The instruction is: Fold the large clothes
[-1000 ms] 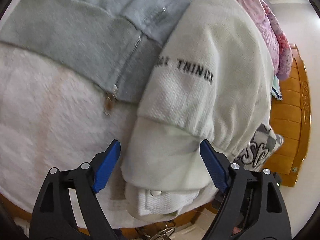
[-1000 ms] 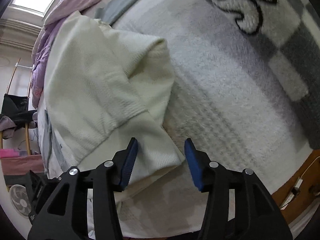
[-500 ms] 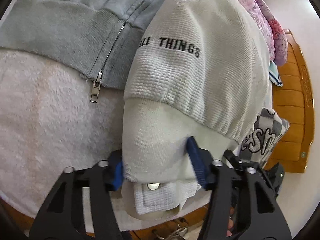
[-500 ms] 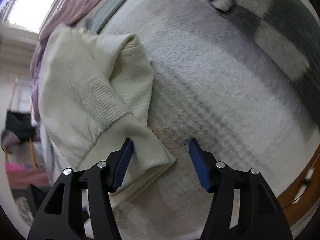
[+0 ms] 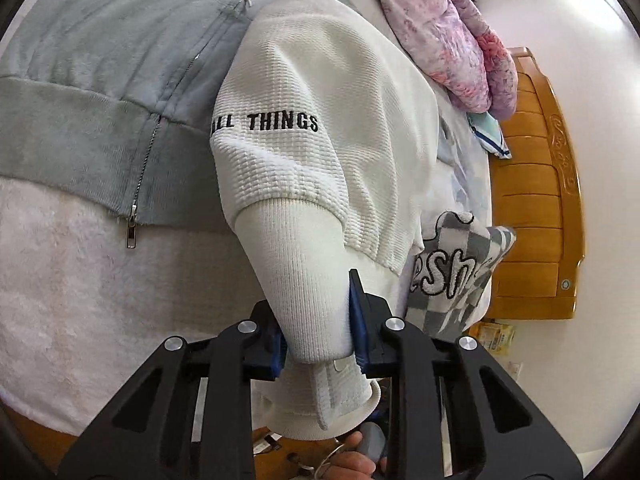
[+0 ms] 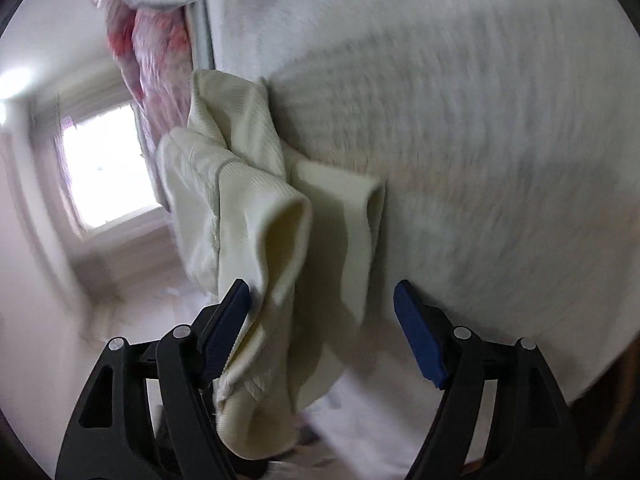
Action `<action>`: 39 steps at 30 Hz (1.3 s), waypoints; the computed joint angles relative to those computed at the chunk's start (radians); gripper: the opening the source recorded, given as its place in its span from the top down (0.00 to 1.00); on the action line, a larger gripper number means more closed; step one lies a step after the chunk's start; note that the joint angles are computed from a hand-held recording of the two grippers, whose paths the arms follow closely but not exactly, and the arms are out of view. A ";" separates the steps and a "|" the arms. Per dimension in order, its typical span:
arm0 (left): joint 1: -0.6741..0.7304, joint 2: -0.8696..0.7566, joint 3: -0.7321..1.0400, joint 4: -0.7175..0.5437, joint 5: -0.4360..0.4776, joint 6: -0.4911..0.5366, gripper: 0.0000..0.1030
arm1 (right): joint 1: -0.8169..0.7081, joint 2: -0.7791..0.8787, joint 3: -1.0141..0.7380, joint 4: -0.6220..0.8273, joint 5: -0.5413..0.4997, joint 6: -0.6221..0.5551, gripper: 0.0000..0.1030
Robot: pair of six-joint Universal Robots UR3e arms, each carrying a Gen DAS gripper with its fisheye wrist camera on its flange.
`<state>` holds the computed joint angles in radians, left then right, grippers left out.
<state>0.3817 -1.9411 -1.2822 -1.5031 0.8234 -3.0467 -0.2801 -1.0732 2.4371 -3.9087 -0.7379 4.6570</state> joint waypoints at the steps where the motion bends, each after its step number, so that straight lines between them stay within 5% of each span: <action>1: -0.004 -0.007 0.011 -0.007 -0.001 -0.001 0.76 | 0.019 0.061 -0.027 -0.086 -0.015 0.067 0.30; 5: 0.013 -0.021 0.043 -0.061 -0.011 0.029 0.76 | 0.073 0.207 -0.153 -0.231 -0.060 0.213 0.25; 11: 0.010 -0.037 0.063 -0.083 0.010 0.053 0.76 | 0.120 0.145 -0.315 -0.007 -0.124 0.099 0.24; 13: 0.005 -0.052 0.074 -0.085 0.018 0.049 0.76 | 0.136 0.102 -0.390 0.177 -0.138 0.004 0.30; 15: 0.003 -0.058 0.074 -0.080 0.028 0.055 0.75 | 0.150 0.050 -0.458 0.386 -0.152 -0.123 0.59; 18: 0.005 -0.082 0.107 -0.123 0.037 0.079 0.73 | 0.150 -0.033 -0.477 0.556 -0.162 -0.235 0.73; 19: 0.007 -0.093 0.125 -0.149 0.039 0.088 0.71 | 0.151 -0.063 -0.491 0.629 -0.167 -0.290 0.74; 22: 0.025 -0.097 0.147 -0.193 0.044 0.113 0.41 | 0.139 -0.116 -0.534 0.739 -0.147 -0.375 0.76; 25: 0.053 -0.063 0.117 -0.134 0.046 0.121 0.33 | 0.113 -0.141 -0.538 0.749 -0.098 -0.390 0.76; 35: -0.026 -0.373 0.370 0.092 -0.018 -0.194 0.23 | 0.056 -0.019 -0.639 0.633 0.065 -0.182 0.76; 38: -0.050 -0.452 0.405 0.136 -0.058 -0.237 0.22 | 0.059 -0.042 -0.687 0.795 0.037 -0.295 0.76; 39: -0.061 -0.470 0.429 0.131 -0.049 -0.246 0.30 | 0.061 -0.063 -0.696 0.867 0.021 -0.344 0.76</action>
<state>0.3208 -2.4109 -0.8529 -1.3724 0.7743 -3.2927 -0.2190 -1.1359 1.7414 -3.0417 -0.7174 4.3134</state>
